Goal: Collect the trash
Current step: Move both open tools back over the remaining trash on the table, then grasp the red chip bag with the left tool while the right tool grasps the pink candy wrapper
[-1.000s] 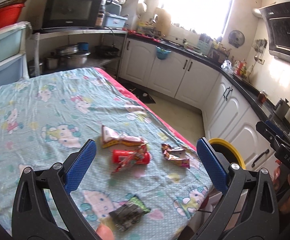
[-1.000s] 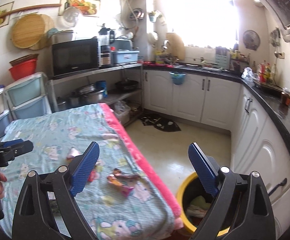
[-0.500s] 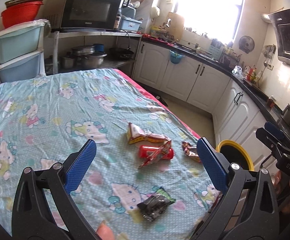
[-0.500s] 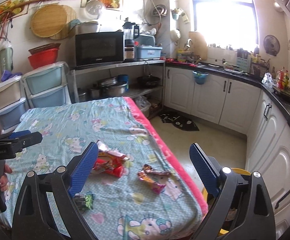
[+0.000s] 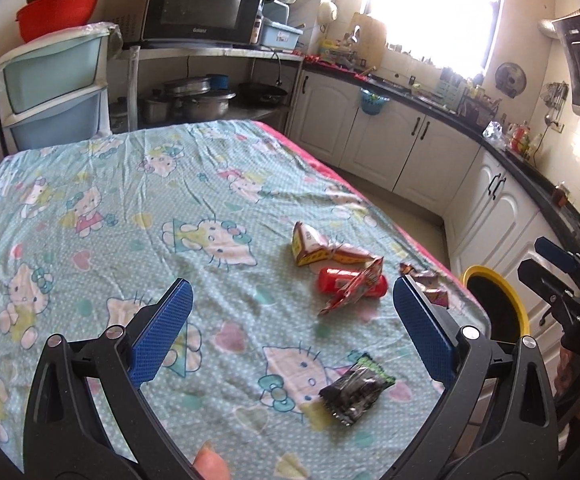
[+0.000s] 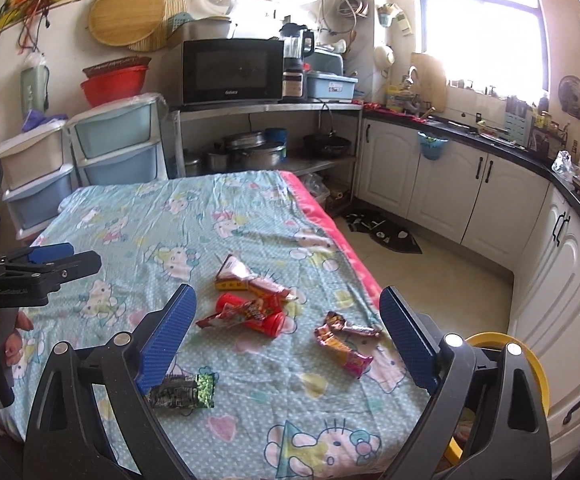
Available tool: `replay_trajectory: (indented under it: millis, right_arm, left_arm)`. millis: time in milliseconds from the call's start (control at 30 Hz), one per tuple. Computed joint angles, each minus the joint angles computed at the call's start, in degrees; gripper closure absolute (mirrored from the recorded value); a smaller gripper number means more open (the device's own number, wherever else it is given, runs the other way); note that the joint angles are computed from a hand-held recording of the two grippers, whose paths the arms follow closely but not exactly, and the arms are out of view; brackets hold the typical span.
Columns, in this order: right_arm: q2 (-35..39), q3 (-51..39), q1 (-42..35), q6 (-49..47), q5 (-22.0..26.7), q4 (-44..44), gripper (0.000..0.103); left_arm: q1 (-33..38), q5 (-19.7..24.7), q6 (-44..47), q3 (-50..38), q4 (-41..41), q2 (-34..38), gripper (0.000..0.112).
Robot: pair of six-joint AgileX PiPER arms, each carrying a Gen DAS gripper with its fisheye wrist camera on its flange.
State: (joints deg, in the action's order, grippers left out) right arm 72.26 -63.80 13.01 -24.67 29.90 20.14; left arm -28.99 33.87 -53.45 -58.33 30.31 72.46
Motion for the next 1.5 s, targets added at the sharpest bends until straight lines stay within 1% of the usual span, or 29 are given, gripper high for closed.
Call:
replay_trajectory:
  millis: [167, 367, 467, 567, 800, 867, 933, 967, 1100, 1167, 1233, 1367, 1433, 1500]
  right_arm:
    - [1.55, 0.82, 0.56, -0.56, -0.13, 0.18, 0.013]
    - [3.86, 1.47, 0.21, -0.4, -0.68, -0.97, 0.013]
    - [5.64, 1.58, -0.67, -1.07, -0.97, -0.34, 0.013]
    - [7.83, 1.7, -1.9, -2.0, -1.11, 0.46, 0.013]
    - [13.2, 1.45, -5.31, -3.31, -1.92, 0.54, 0.013]
    - [14.9, 0.89, -6.12, -2.97, -2.01, -0.26, 0.013]
    - [16.85, -0.03, -6.93, -3.55, -1.82, -0.3, 0.013]
    - [17.8, -0.66, -7.34, -4.08, -1.68, -0.18, 0.013]
    - [21.29, -3.27, -7.79, -4.86, -1.06, -0.5, 0.014]
    - [22.95, -4.66, -7.78, -5.43, -1.0, -0.78, 0.014]
    - [24.77, -6.39, -7.69, -5.29, 0.0, -1.68, 0.02]
    - [27.57, -9.01, -7.59, -5.88, 1.57, -2.28, 0.029]
    - [29.02, -10.34, -7.62, -6.38, 2.65, -2.17, 0.035]
    - [30.04, -11.19, -7.63, -6.95, 3.31, -2.04, 0.039]
  left_arm:
    - [1.45, -2.55, 2.67, 1.4, -2.27, 1.27, 0.02]
    - [2.9, -5.43, 7.27, 1.29, -6.57, 4.79, 0.02]
    - [3.78, -6.56, 10.77, 0.26, -9.55, 7.64, 0.02]
    - [4.94, -8.45, 16.7, -1.19, -15.25, 11.29, 0.02]
    - [4.75, -9.79, 26.79, -6.75, -23.74, 19.97, 0.02]
    - [4.66, -9.58, 30.4, -8.82, -26.73, 22.49, 0.026]
    - [4.46, -9.34, 32.26, -10.39, -28.05, 24.31, 0.031]
    - [4.58, -8.98, 34.71, -11.53, -30.16, 25.54, 0.034]
    - [4.91, -7.52, 38.55, -14.35, -32.89, 28.47, 0.043]
    - [5.07, -6.84, 40.09, -15.61, -34.1, 29.53, 0.046]
    - [5.1, -6.14, 41.09, -16.6, -34.75, 30.31, 0.05]
    - [5.25, -5.27, 42.68, -17.52, -36.01, 31.43, 0.062]
    - [5.23, -5.15, 42.99, -17.87, -36.46, 31.88, 0.063]
    - [5.22, -4.94, 43.83, -17.99, -37.04, 32.26, 0.069]
